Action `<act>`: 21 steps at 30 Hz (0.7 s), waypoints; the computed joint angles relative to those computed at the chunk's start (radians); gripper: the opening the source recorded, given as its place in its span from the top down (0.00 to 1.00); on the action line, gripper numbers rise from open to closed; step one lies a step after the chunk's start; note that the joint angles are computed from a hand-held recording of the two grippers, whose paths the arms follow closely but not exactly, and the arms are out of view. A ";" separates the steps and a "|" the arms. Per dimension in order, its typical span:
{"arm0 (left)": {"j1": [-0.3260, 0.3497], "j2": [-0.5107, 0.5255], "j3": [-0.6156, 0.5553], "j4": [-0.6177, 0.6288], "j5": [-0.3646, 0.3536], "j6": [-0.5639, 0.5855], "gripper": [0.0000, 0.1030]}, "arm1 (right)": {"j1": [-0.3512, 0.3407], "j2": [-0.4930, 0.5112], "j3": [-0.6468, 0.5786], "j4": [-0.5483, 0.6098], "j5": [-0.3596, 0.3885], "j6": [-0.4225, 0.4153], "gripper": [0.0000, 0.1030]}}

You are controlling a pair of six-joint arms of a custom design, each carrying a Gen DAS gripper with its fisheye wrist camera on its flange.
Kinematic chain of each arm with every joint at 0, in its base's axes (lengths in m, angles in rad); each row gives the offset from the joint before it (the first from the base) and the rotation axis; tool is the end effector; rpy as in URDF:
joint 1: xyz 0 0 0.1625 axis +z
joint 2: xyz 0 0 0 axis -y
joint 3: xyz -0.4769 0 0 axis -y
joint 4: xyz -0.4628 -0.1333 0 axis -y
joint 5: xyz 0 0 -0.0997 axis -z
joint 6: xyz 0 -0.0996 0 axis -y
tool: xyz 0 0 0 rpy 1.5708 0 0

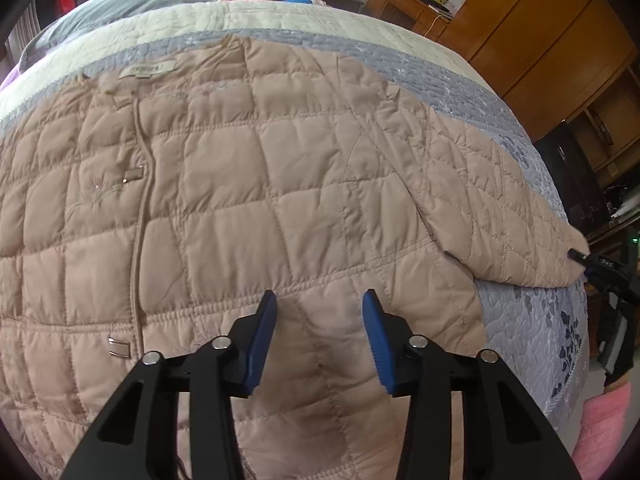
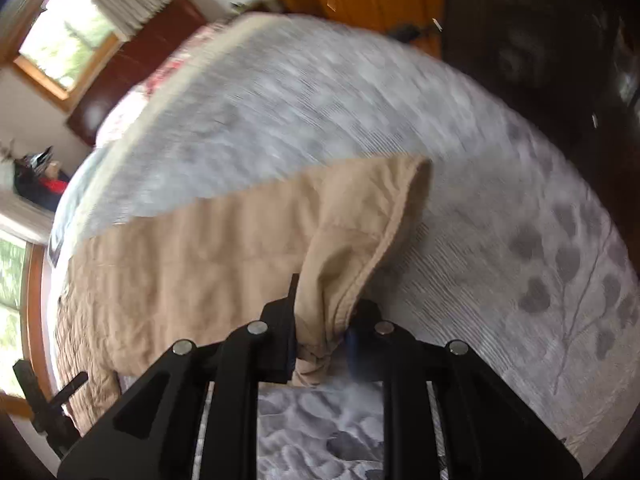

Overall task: Fold large clothes
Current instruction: 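Reach the right gripper to the coat sleeve cuff and grasp it, then lift the sleeve with the right gripper, lay it across the coat body, release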

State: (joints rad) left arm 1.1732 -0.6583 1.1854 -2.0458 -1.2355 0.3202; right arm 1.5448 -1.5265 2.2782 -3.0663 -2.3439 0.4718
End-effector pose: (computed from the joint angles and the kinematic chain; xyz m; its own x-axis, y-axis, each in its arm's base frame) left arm -0.1845 -0.8682 0.1223 -0.6984 0.6519 -0.2955 0.6390 0.7539 0.1529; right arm 0.0512 -0.4823 0.3379 -0.6177 0.7720 0.1500 0.3366 0.4320 -0.8367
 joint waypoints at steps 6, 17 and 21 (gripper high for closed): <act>0.015 -0.005 0.006 -0.012 -0.022 0.007 0.59 | -0.013 -0.014 0.004 0.141 -0.077 0.148 0.86; 0.034 -0.054 0.008 -0.046 -0.039 0.058 0.61 | 0.202 0.167 -0.124 -0.097 -0.133 -0.073 0.86; 0.047 -0.052 -0.018 -0.064 -0.013 0.040 0.61 | 0.255 0.339 -0.284 -0.041 -0.110 -0.212 0.86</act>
State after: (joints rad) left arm 1.2207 -0.7102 1.1674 -2.1100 -1.2481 0.3605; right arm 1.7995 -1.1874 1.9947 -3.1077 -2.4539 0.2595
